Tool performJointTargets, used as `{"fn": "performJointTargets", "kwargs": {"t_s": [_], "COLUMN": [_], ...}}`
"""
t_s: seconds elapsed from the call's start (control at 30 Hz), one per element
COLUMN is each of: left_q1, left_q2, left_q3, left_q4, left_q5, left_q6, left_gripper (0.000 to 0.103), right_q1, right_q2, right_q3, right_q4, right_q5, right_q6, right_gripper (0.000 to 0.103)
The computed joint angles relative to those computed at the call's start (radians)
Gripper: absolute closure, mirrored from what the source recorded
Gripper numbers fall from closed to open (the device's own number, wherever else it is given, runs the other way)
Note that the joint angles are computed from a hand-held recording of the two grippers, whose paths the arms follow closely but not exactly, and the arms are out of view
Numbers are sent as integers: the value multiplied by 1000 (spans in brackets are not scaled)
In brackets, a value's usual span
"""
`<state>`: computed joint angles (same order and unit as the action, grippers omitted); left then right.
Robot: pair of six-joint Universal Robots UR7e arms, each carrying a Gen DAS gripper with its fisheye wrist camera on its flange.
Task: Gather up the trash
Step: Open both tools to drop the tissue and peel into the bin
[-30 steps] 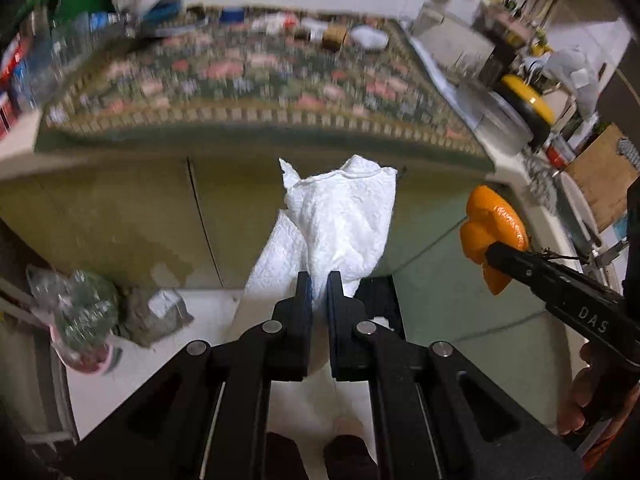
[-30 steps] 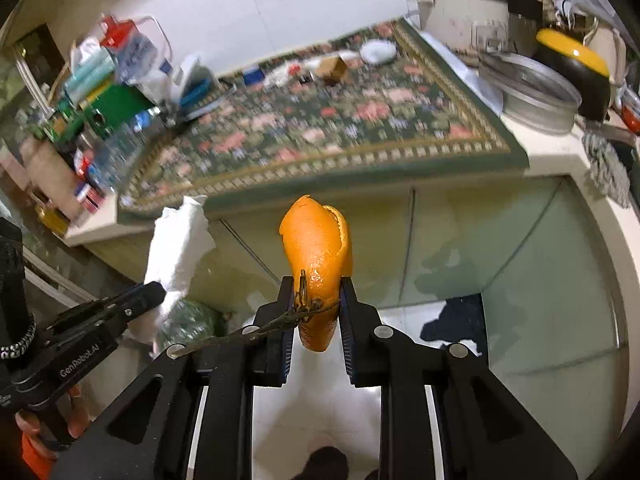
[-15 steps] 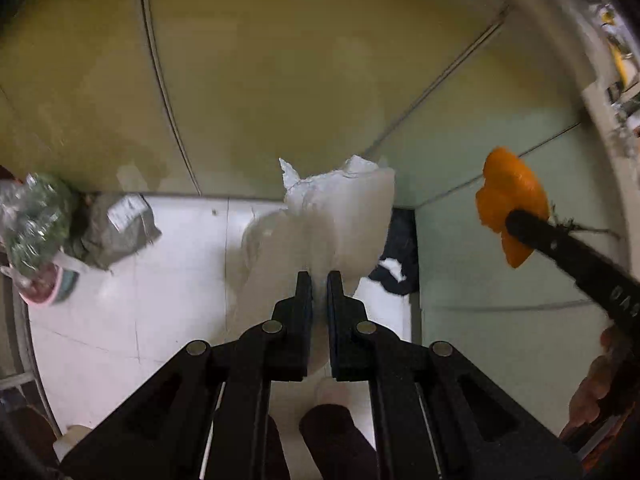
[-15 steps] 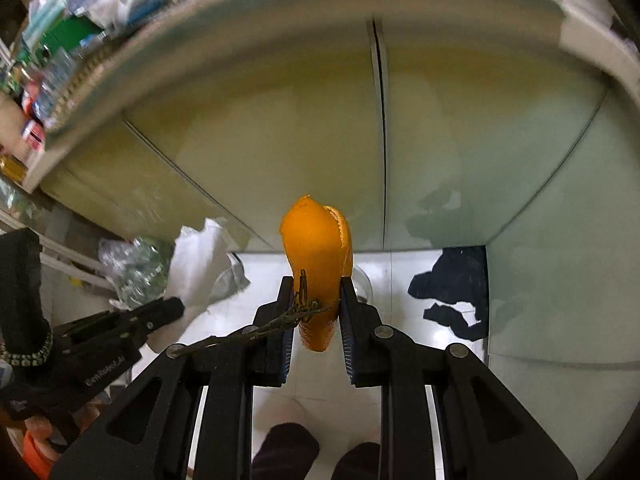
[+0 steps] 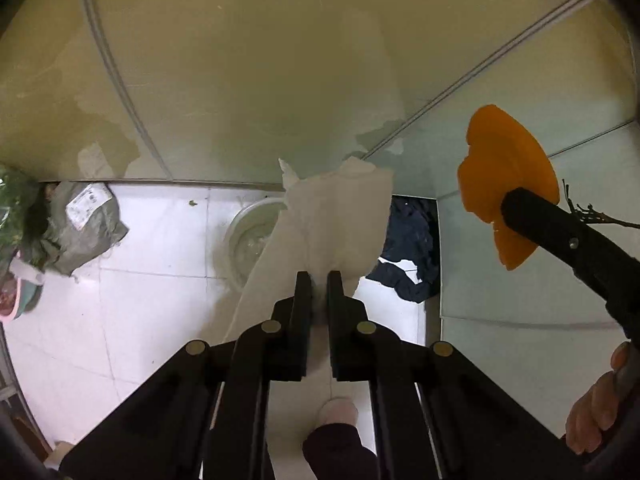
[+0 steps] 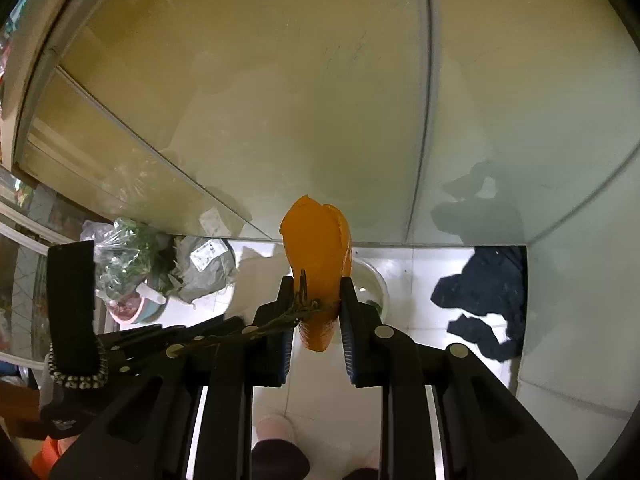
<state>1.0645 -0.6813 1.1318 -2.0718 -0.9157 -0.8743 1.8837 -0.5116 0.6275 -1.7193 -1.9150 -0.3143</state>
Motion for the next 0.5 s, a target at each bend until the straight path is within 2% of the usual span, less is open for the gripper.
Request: {"fn": "performJointTargets", "kwargs": {"t_s": [0.03, 0.07, 0.1, 0.13, 0.17, 0.23, 0.43, 0.47, 0.5], "left_q1": [7, 11, 16, 26, 27, 31, 28, 27, 26], "left_q2": [6, 12, 12, 12, 8, 1, -18, -21, -23], "left_q3": [-2, -4, 0, 2, 12, 34, 43, 45, 47], "left_q4": [-17, -33, -51, -64, -76, -105, -15, -7, 1], "left_q5": [-6, -13, -28, -49, -51, -34, 26, 32, 38], "left_q6": [16, 30, 44, 45, 37, 16, -40, -46, -50], "left_gripper": [97, 92, 83, 64, 53, 52, 53, 53, 53], "right_q1": [-3, -5, -7, -9, -11, -16, -23, -24, -25], "right_q2": [2, 8, 11, 16, 18, 25, 59, 74, 87], "right_q3": [5, 6, 6, 8, 10, 10, -28, -52, -77], "right_q4": [-12, -20, -26, -34, -39, -42, 7, 32, 67], "right_q5": [7, 10, 12, 15, 15, 17, 12, 11, 14], "right_q6": [-5, -8, -10, -12, -14, -15, -11, 0, 17], "right_gripper": [84, 84, 84, 84, 84, 83, 77, 70, 59]}}
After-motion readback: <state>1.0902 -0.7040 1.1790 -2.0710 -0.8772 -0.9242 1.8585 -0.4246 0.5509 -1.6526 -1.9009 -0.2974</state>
